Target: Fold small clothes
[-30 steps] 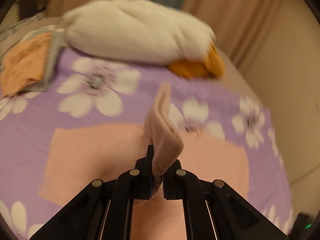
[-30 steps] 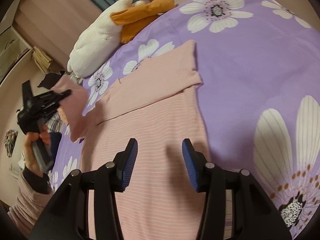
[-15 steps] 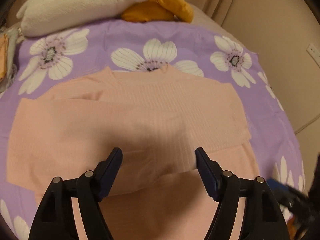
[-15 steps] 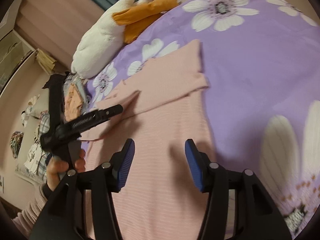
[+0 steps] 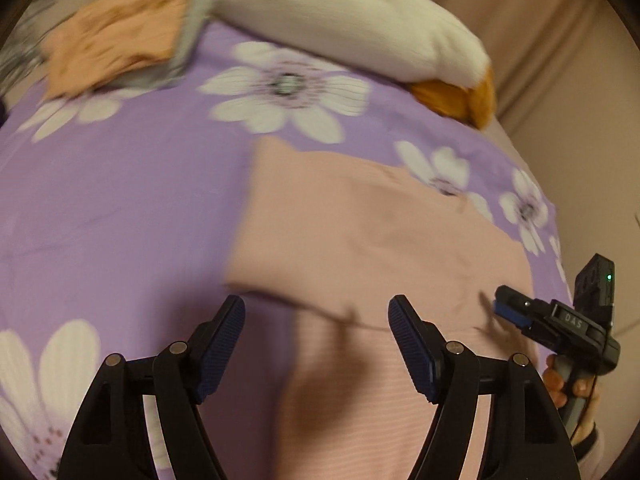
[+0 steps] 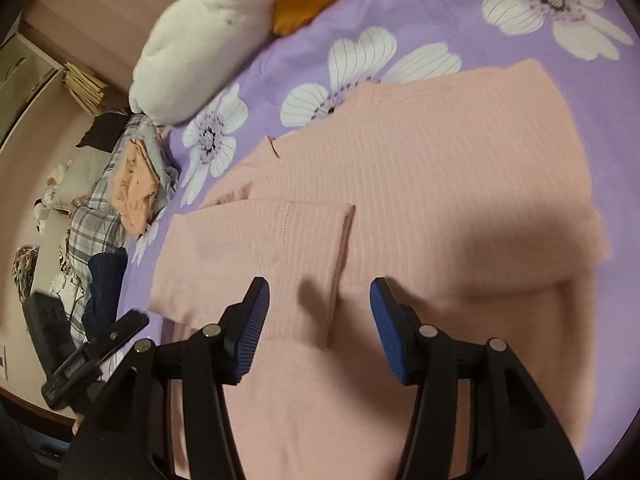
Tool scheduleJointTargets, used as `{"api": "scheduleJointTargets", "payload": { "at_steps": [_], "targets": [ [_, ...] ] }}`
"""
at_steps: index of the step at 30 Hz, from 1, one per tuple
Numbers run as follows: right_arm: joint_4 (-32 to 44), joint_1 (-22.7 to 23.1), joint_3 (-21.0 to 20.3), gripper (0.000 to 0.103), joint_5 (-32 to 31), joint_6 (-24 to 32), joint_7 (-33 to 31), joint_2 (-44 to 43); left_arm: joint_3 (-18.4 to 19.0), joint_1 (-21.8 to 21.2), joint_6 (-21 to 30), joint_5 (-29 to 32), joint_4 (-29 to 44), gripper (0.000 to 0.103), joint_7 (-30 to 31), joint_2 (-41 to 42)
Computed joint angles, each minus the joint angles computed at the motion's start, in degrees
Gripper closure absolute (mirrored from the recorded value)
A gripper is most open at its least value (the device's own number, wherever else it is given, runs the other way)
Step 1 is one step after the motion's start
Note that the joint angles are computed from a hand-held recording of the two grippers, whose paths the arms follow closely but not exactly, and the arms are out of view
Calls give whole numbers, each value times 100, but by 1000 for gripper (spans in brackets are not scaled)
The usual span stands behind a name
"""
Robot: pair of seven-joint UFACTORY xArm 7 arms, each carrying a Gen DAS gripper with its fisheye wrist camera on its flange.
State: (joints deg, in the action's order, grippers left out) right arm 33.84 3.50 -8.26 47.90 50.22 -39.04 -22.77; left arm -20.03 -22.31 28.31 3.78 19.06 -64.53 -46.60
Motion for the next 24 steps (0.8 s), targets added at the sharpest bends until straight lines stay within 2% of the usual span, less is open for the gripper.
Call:
{"api": "scheduleJointTargets", "payload": {
  "at_steps": [2, 4, 6, 8, 10, 15, 17, 20, 24],
  "targets": [
    [7, 71, 127, 61, 10, -180, -13, 80, 93, -54, 85, -81, -197, 29, -40, -249],
    [-55, 132, 322, 88, -183, -496, 79, 69, 154, -95, 147, -166, -370, 29, -95, -446],
    [-102, 251, 430, 96, -357, -731, 131, 47, 214, -121, 154, -239, -484, 29, -134, -572],
    [-80, 366, 425, 97, -439, -898, 63, -68, 249, -107, 172, -254, -526, 29, -125, -652],
    [39, 489, 198, 98, -245, -852, -126, -249, 250, -78, 208, -234, -539, 29, -97, -727],
    [521, 603, -454, 98, 532, -373, -655, -736, 210, 32, 229, -197, -498, 29, -99, -720],
    [792, 632, -755, 98, 878, 25, -837, -695, 204, 53, 167, -207, -503, 29, -118, -658],
    [1084, 482, -567, 98, 887, 98, -780, -527, 209, 60, 107, -240, -479, 29, -163, -552],
    [1523, 612, 46, 98, 626, 12, -477, -292, 159, 48, 224, -227, -482, 29, -256, -719]
  ]
}}
